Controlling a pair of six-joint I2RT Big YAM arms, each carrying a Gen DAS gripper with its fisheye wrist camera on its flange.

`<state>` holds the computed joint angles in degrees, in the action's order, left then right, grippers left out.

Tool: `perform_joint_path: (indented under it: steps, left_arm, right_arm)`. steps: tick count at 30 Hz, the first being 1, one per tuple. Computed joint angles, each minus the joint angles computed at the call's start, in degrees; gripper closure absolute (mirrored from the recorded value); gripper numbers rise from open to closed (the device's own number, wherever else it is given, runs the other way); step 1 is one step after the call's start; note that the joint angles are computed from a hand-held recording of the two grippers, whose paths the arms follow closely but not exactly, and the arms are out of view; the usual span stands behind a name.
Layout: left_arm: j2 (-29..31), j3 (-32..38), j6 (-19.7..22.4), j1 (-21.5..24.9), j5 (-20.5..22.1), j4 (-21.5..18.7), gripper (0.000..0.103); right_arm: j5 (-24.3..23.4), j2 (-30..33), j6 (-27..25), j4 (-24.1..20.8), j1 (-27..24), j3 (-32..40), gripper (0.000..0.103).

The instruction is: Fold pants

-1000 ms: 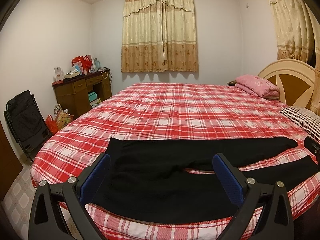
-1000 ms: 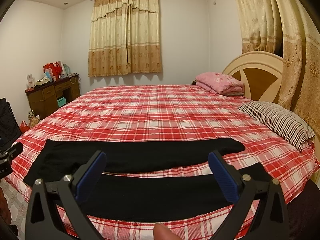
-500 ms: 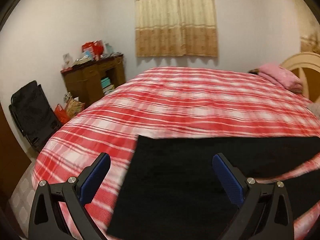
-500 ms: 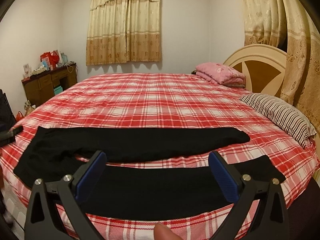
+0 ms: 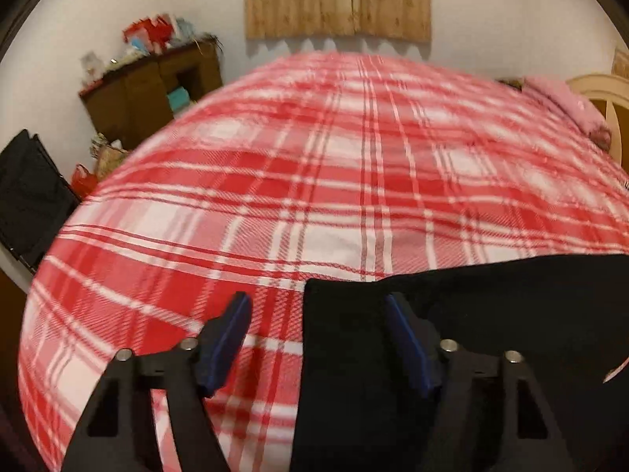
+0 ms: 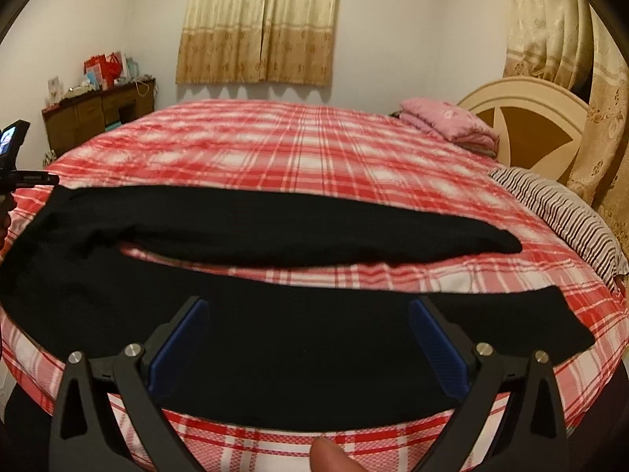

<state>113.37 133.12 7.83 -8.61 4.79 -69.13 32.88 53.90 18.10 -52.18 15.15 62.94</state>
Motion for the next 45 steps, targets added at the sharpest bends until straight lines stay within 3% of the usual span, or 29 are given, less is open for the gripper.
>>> perform_joint_path:
  steps: [4,8,12,14,18,24,27,33,38,45]
  left_arm:
    - [4.19,5.68,0.93,-0.39,-0.89,-4.04,0.034]
    - [8.58,13.28,0.81,0.84,6.05,-9.72,0.060]
    - [11.26,19.20,2.37,0.73,5.85,-14.52,0.069]
    - [9.33,15.88,3.45,0.87,7.00,-12.41,0.078]
    - [9.50,15.50,2.89,1.51,8.27,-12.14,0.080]
    - [9.63,15.73,2.53,1.36,8.37,-11.45,0.085]
    - [9.33,15.39,2.86,0.93,7.67,-11.13,0.088]
    - [10.19,16.88,3.48,0.32,5.24,-12.23,0.088]
    - [8.38,12.98,2.94,0.12,4.44,-9.53,0.088]
    - [7.47,10.59,2.52,-0.44,2.77,-7.29,0.088]
  right_arm:
    - [-1.60,0.26,0.57,-0.06,-1.44,-0.45,0.000]
    - [-4.07,0.43,-0.61,1.17,-3.59,-0.02,0.006]
    - [-10.32,0.64,-3.43,0.77,-8.99,1.80,0.017]
    - [-13.38,0.85,-4.67,-0.17,-12.92,3.05,0.018]
    - [-18.23,0.74,-6.40,-1.31,-21.85,4.66,0.021]
    - [-20.63,2.83,-11.12,-3.06,-33.01,6.83,0.026]
    - [-22.95,5.71,-13.27,-3.86,-39.43,8.97,0.034]
    - [-28.42,14.76,-17.08,-3.24,-51.89,16.27,0.034]
    - [-32.89,24.16,-18.45,-6.39,-56.27,24.44,0.034]
    - [-37.21,33.57,-20.92,-10.39,-55.52,30.66,0.034]
